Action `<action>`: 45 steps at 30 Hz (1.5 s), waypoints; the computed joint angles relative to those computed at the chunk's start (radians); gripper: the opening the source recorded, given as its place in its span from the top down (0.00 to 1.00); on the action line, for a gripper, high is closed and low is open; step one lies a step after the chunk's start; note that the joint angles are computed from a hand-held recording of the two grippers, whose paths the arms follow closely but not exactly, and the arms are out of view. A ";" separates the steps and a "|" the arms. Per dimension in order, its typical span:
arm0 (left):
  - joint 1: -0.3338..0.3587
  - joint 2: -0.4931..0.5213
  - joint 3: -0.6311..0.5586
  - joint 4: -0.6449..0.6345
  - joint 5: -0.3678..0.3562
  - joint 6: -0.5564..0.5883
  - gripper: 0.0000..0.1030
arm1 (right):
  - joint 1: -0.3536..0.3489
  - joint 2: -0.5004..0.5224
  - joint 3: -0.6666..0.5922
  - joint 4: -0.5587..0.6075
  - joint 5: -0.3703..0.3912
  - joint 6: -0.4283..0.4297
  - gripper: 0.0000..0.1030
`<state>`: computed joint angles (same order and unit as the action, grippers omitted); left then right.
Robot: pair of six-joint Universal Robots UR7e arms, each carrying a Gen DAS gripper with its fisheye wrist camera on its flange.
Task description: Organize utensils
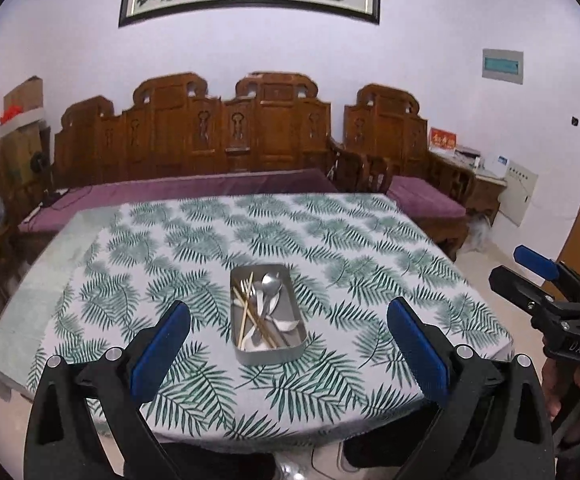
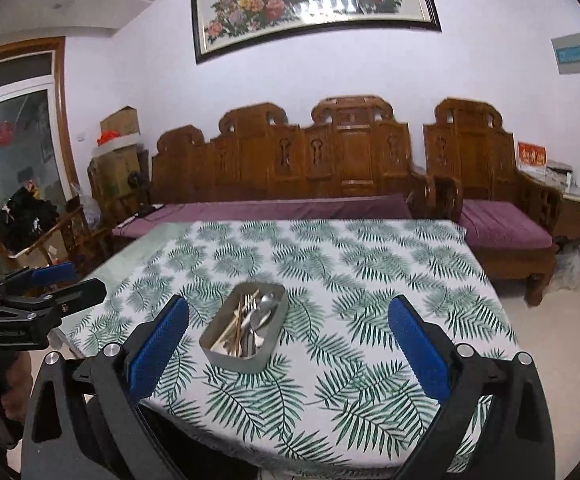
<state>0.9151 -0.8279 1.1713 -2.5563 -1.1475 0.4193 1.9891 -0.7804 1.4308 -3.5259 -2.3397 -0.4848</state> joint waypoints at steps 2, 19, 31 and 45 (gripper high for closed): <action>-0.008 -0.013 0.013 -0.018 -0.008 0.005 0.08 | 0.010 -0.002 -0.001 -0.011 0.000 -0.009 0.02; -0.022 -0.047 0.054 -0.071 -0.035 0.016 0.08 | 0.039 -0.005 -0.004 -0.057 -0.003 -0.043 0.02; -0.023 -0.048 0.059 -0.082 -0.035 0.022 0.08 | 0.042 -0.002 -0.009 -0.050 -0.006 -0.038 0.02; -0.026 -0.053 0.077 -0.104 -0.034 0.027 0.08 | 0.039 0.000 -0.009 -0.049 0.002 -0.032 0.02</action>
